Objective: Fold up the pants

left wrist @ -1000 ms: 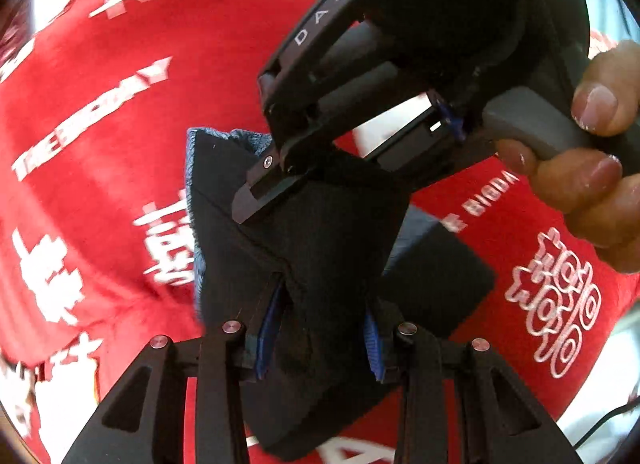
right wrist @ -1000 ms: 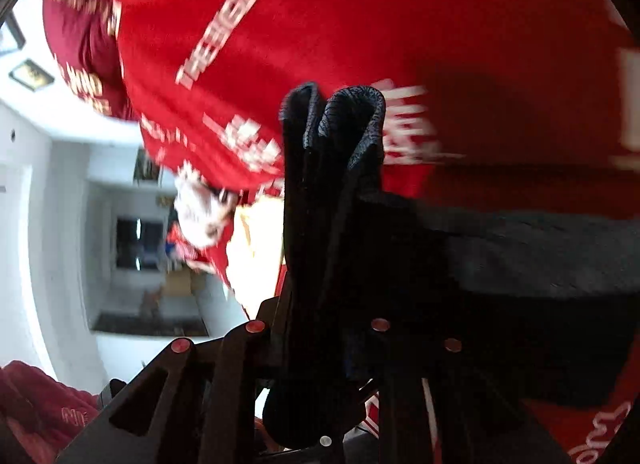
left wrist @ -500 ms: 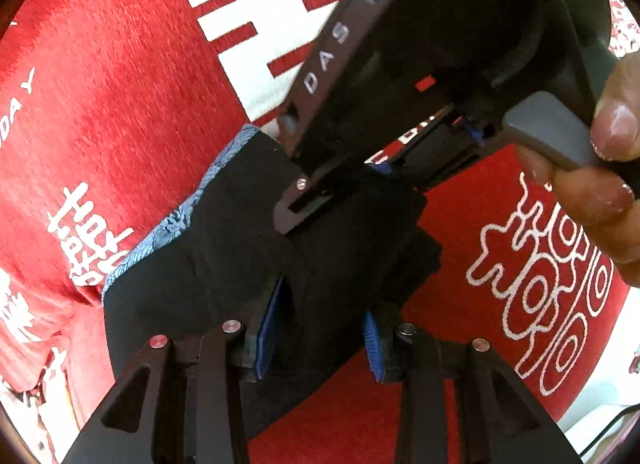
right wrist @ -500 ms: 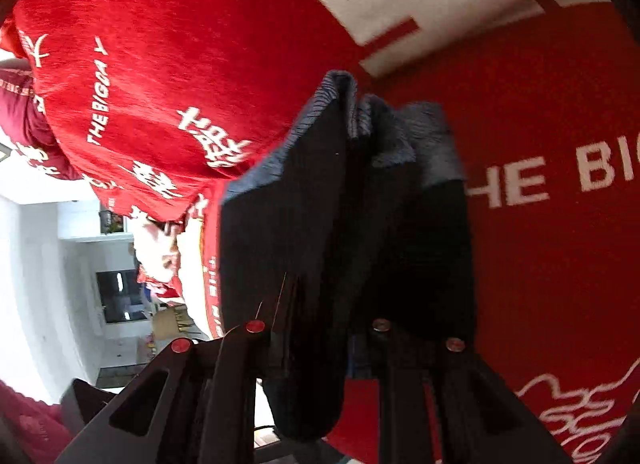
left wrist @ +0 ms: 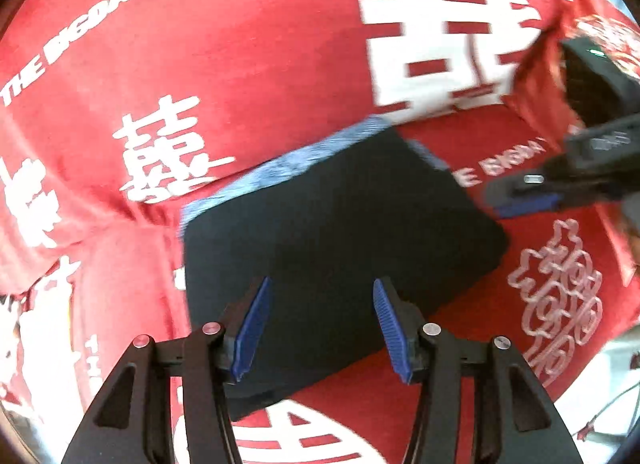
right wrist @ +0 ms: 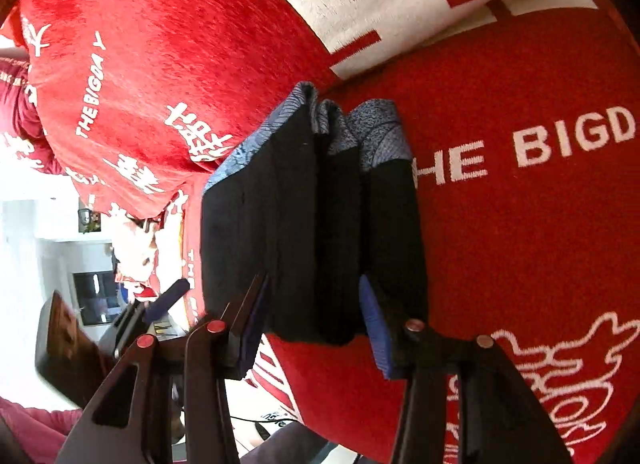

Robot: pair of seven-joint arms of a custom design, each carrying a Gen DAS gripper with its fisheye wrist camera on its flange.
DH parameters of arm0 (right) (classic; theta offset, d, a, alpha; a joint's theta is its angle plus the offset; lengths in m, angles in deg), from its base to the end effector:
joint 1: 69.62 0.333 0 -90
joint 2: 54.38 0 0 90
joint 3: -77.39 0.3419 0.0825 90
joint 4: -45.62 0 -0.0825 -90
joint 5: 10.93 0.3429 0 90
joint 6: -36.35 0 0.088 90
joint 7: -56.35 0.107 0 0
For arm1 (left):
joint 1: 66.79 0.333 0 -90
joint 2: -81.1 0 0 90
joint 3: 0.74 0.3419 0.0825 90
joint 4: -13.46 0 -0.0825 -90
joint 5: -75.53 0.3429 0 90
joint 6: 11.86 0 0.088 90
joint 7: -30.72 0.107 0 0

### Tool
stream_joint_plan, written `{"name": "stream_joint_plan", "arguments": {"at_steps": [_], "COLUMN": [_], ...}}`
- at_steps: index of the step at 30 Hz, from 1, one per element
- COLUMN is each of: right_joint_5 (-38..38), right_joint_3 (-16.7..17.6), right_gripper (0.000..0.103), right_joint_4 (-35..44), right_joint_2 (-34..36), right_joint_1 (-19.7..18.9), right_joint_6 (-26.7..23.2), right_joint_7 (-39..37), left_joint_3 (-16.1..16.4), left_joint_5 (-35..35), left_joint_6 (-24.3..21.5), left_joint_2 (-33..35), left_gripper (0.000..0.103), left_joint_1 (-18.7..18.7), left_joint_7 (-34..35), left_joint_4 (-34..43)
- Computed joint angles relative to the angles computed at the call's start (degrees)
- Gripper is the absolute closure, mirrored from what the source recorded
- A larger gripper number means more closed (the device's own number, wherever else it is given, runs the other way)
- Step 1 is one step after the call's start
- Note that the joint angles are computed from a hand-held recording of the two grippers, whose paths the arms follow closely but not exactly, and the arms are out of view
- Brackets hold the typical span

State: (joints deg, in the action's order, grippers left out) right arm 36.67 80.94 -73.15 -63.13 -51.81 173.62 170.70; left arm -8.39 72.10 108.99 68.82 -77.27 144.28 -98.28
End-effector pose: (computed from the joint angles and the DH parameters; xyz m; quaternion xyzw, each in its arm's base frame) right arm 0.4703 0.1925 0.5910 -0.4515 0.7995 0.2255 0.3256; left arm 0.4542 -0.1593 0.6411 -0.4105 0.8928 -0.1346 0.1273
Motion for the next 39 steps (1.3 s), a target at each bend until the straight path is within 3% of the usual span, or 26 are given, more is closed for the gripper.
{"name": "stream_joint_plan", "arguments": {"at_steps": [6,7,8,11,14,17,25,29,39], "right_joint_5": [8.54,8.84,7.57,0.32,-1.21,-4.11,-19.18,-25.79,-33.4], "right_joint_3": [-0.84,-0.58,-0.32,0.94,1.39,1.72,2.38,3.22,3.8], "right_gripper": [0.055,0.062,0.084,0.085,0.085,0.086,0.084,0.057,0.055], "right_joint_4": [-0.1,0.07,0.23,1.74,0.28,0.1,7.65,10.92,22.44], "right_joint_2": [2.11,2.32,2.12,2.29,1.21,0.25,1.65,2.65,11.32], "right_joint_1": [0.33,0.44,0.4,0.53,0.88,1.07,0.28,0.54,3.65], "right_joint_6": [-3.34,-3.23,-3.64,-4.94,-5.05,-5.38,-13.22,-13.71,-17.21], "right_joint_7": [-4.4,-6.0,-6.64,-4.3,-1.14,1.15,9.3,11.99,9.63], "left_joint_3": [0.27,0.24,0.29,-0.28,-0.63,-0.59,-0.69,-0.77,-0.68], "left_joint_5": [2.17,2.38,1.96,2.7,2.97,2.8,2.91,3.15,3.29], "left_joint_6": [-6.16,-7.33,-7.77,-5.62,-6.59,-6.87,-8.98,-8.17,-9.16], "left_joint_2": [7.65,8.5,8.82,7.36,6.78,6.33,8.37,8.14,8.99], "left_gripper": [0.048,0.048,0.048,0.047,0.029,0.029,0.025,0.025,0.021], "left_joint_1": [3.8,4.19,4.55,4.63,4.27,4.17,4.25,4.24,4.43], "left_joint_7": [-14.34,-15.68,-16.45,-15.99,-16.61,-17.79,-19.47,-19.43,-19.13], "left_joint_4": [4.95,5.32,5.11,2.3,2.04,1.85,4.59,3.98,4.98]}}
